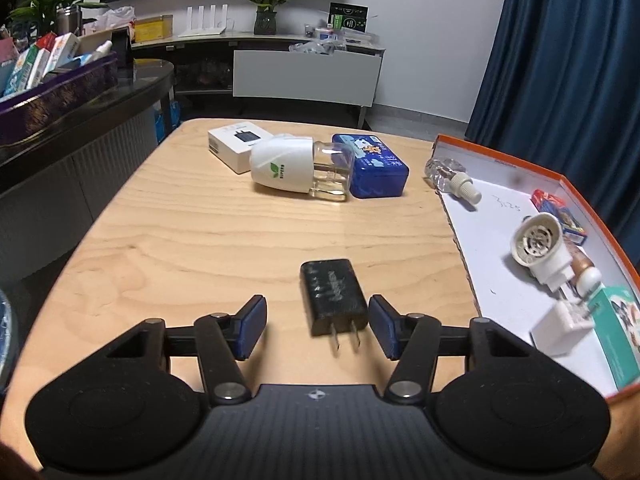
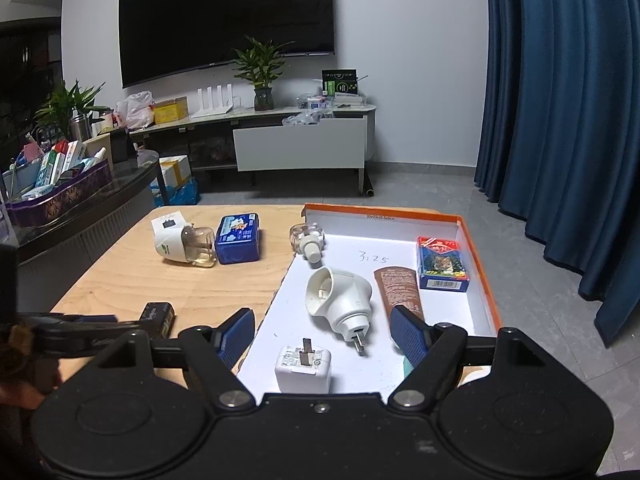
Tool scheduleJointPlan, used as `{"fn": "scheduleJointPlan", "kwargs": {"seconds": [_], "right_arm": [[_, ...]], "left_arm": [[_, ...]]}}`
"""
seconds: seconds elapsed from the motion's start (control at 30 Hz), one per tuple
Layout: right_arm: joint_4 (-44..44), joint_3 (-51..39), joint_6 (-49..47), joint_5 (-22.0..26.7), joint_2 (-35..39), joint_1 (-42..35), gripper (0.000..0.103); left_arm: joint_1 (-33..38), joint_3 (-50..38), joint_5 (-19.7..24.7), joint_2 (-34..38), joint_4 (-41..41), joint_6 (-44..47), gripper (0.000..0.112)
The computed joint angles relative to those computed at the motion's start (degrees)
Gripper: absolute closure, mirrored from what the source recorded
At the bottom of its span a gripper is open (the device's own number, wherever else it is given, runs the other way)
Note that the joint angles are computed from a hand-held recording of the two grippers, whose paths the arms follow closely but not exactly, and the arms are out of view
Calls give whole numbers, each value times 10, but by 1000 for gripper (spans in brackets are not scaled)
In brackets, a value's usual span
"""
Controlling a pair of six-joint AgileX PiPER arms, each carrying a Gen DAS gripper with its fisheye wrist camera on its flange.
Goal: Organize rigid objects
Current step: 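Grasp the black charger on the table with the left gripper, then grasp the white plug-in diffuser with the right gripper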
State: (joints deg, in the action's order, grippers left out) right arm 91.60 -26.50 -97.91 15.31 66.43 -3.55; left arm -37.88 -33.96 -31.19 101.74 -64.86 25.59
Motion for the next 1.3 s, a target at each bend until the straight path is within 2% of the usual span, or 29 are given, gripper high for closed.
{"fn": "scheduleJointPlan", "kwargs": {"seconds": [0.1, 0.13, 0.2, 0.33, 0.4, 0.57, 0.67, 0.73, 0.87, 1.0, 1.17, 1.27, 1.3], "right_arm": [[23, -13, -23, -3, 26, 8, 15], [20, -20, -17, -3, 38, 12, 15], [11, -37, -6, -2, 60, 20, 15], [10, -75, -7, -5, 105, 48, 15], [-6, -99, -5, 10, 128, 58, 15], [-85, -195, 24, 56, 211, 96, 15], [-124, -264, 51, 41, 266, 141, 15], [-176, -317, 83, 44, 306, 167, 15], [-335, -424, 177, 37, 384, 219, 15], [-502, -534, 279, 59, 464, 255, 15], [-737, -724, 474, 166, 585, 285, 15], [-753, -820, 493, 251, 646, 285, 12], [-749, -826, 500, 249, 653, 284, 14]], "left_arm": [[15, -19, 16, 28, 34, -16, 56], [7, -22, -3, 38, 33, -11, 58], [3, -33, -12, 50, 26, 16, 76], [31, -22, -3, 44, 95, -43, 77], [52, -2, 2, 28, 136, -81, 77], [114, 50, 4, -39, 187, -109, 77], [154, 74, 7, -68, 236, -154, 77], [166, 83, 0, -73, 255, -176, 77], [183, 93, -21, -69, 301, -229, 77], [183, 97, -43, -69, 297, -222, 77], [210, 104, -51, -66, 343, -265, 77], [216, 101, -51, -62, 353, -277, 77], [217, 98, -49, -60, 351, -277, 77]]}}
